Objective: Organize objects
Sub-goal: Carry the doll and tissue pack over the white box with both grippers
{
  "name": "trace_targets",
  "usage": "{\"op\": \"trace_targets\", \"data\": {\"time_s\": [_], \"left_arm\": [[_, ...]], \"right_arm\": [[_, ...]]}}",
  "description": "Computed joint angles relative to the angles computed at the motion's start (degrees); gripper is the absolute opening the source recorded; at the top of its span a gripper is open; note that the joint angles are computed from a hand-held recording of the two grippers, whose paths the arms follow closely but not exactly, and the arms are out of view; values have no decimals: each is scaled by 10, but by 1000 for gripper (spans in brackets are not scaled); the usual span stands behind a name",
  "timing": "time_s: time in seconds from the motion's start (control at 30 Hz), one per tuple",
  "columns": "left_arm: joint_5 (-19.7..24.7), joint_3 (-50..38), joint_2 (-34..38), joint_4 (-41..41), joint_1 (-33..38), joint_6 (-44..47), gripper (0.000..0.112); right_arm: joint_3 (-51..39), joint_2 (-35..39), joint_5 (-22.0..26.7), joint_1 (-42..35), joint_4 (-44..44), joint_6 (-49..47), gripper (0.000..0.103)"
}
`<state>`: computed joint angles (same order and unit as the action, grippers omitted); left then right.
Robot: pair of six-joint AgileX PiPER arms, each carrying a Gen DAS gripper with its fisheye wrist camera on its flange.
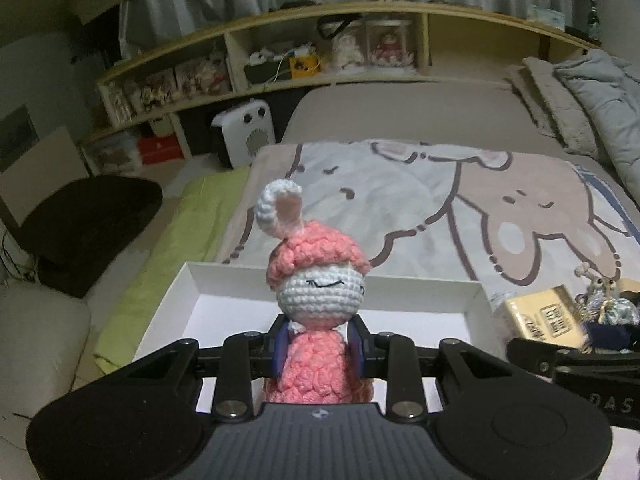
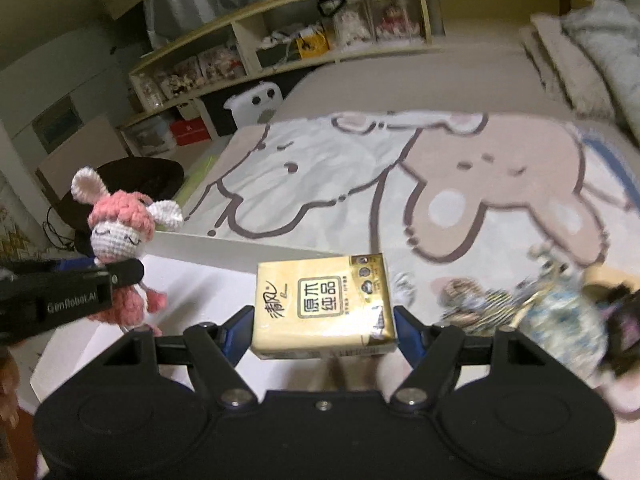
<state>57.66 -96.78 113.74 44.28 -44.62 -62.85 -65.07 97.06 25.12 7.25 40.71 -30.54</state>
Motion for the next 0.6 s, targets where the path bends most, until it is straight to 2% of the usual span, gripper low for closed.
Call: {"op": "trace_targets", "data": {"time_s": [0.13, 0.27, 0.43, 0.53, 0.6], "left_arm": [[-19, 18, 1, -23, 22, 20, 32], [-15, 13, 13, -37, 35, 47, 33], [-40, 21, 17, -66, 52, 68, 33], [-43, 13, 26, -75, 57, 82, 33], [-46, 9, 31, -81, 61, 88, 33]], "right_arm": [[-28, 36, 3, 22, -13, 62, 74], [-62, 70, 14, 38, -27, 115, 74], [-97, 102, 22, 51, -42, 164, 74], [-105, 107, 20, 57, -58, 187, 75], [-107, 105, 18, 59, -67, 195, 83]]}}
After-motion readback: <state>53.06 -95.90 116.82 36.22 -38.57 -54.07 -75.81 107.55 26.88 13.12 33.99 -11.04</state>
